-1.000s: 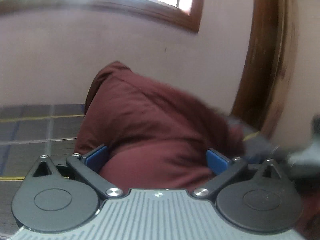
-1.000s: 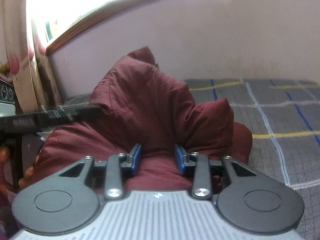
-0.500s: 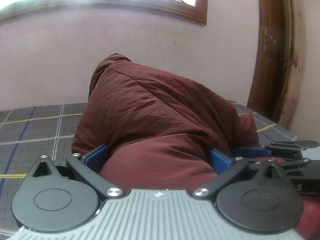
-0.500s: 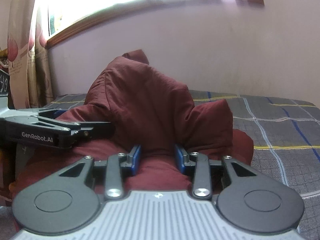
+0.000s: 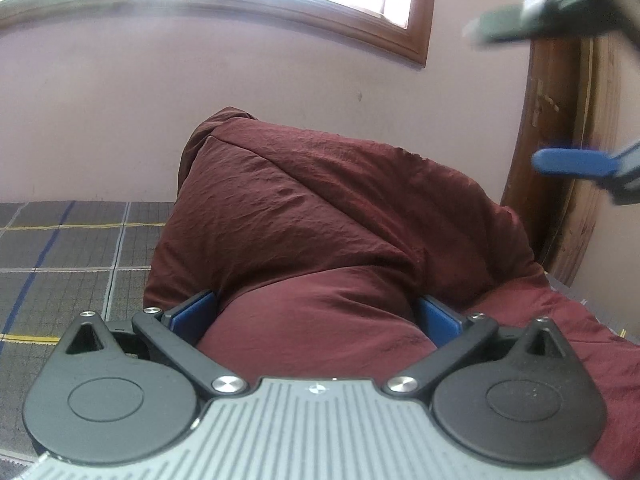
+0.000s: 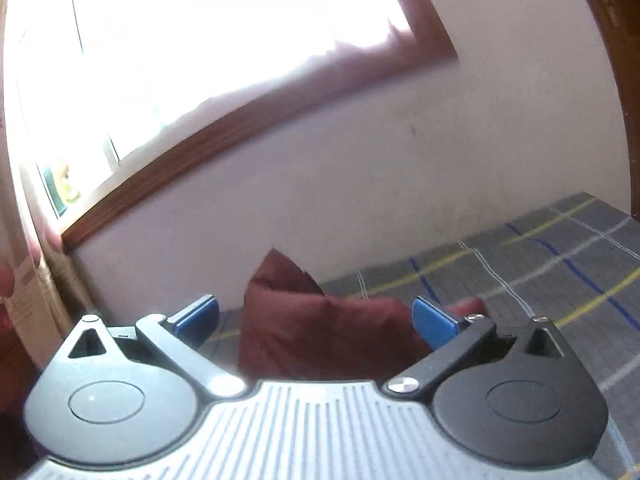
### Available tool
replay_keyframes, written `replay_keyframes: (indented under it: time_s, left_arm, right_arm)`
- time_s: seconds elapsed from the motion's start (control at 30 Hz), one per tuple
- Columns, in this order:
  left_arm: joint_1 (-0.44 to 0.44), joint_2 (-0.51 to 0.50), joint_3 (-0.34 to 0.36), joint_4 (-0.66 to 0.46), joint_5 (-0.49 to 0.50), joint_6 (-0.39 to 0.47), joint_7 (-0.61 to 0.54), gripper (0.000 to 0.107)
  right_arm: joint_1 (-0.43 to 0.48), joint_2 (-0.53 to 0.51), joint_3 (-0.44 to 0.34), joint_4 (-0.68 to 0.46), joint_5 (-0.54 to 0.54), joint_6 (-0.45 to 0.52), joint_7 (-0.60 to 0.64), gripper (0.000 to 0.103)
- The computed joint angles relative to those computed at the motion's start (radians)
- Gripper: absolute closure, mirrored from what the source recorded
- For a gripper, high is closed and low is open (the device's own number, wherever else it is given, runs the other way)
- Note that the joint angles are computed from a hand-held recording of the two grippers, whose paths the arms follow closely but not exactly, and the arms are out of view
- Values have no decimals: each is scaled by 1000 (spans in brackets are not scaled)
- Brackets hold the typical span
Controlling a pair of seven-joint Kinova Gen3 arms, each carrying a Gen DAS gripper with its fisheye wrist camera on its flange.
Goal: Fold large clothes
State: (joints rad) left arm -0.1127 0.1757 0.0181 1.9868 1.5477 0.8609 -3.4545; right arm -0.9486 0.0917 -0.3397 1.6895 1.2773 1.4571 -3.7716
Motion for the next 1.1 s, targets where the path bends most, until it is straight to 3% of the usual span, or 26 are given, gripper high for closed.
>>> replay_keyframes:
  time_s: [0.17,0.27,0.33,0.5,0.63,0.87,1.0,1.1]
  left_arm:
    - [-2,-1,-8,10,15,16,-6,4]
    - [5,-14,-7,24,31,8,-40,4]
    - [6,-19,-11,34,39,14,-69,4]
    - [-3,-22,-16,35,17,44,-81,4]
    - [-7,-42,-8,-13,-81,30,53,4]
    - [0,-51,-6,-170,-297,-6,323,4]
    - [-4,-45,21,-189,-263,-126,293,4]
    - [3,5,22,-223,-241,-166,259,4]
  right_arm:
    - [94,63,52,-5,-89,-96,3,0]
    - [122,59,95,92,-112,-201,-89,0]
    - [103,50,112,154,-73,-233,-159,0]
    - [104,32,69,256,-29,-265,-233,0]
    - [128,-1,54,309,-25,-314,-254,0]
    - [149,-16,38,338,-12,-330,-280,0]
    - [139,-7,24,321,-43,-286,-218,0]
    - [85,18,11,298,-85,-177,-152,0]
